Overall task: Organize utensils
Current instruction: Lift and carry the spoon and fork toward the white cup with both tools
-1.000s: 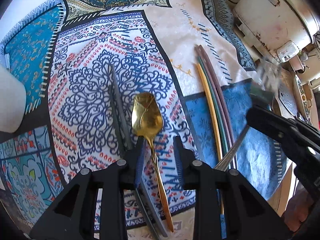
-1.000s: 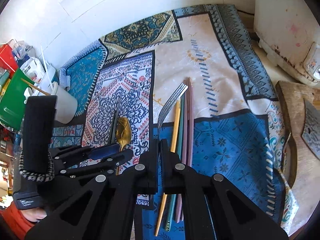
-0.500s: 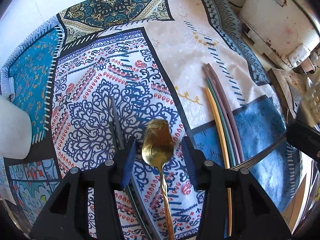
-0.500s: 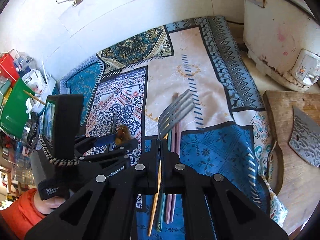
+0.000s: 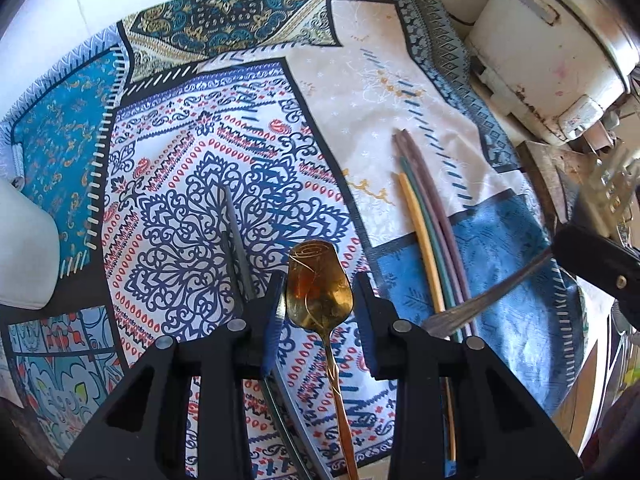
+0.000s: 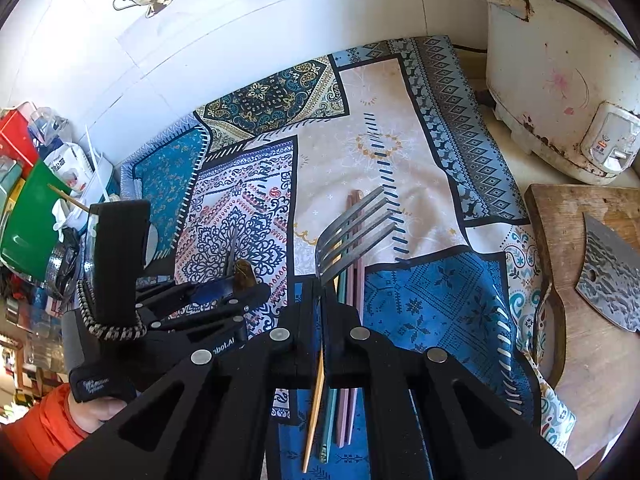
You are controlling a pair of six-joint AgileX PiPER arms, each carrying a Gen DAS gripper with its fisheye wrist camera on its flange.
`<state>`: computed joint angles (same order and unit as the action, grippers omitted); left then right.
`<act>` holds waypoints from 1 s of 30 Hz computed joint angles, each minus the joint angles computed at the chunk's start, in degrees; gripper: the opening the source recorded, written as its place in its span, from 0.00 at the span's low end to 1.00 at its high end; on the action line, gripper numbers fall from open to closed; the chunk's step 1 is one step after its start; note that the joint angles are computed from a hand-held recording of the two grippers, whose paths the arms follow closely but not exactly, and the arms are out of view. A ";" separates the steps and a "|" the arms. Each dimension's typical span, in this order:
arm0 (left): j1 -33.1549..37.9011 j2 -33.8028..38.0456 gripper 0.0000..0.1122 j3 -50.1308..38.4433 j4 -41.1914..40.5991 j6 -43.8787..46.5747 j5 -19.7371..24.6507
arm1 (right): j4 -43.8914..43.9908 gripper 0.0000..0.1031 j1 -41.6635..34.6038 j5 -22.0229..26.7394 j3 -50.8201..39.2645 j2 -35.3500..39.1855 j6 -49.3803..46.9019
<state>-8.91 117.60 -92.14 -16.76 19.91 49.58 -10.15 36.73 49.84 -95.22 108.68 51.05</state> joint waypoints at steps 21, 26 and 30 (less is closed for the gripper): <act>8.69 -17.42 0.29 9.55 -11.30 12.15 -1.79 | -3.77 0.02 2.84 6.41 -14.47 5.06 -0.48; 12.31 -19.74 0.29 9.29 -14.38 15.16 -0.40 | -4.52 0.02 3.87 9.74 -21.94 8.40 -1.84; 15.21 -21.06 0.29 7.83 -16.31 16.79 0.70 | -4.72 0.02 4.37 13.05 -29.59 11.78 -3.64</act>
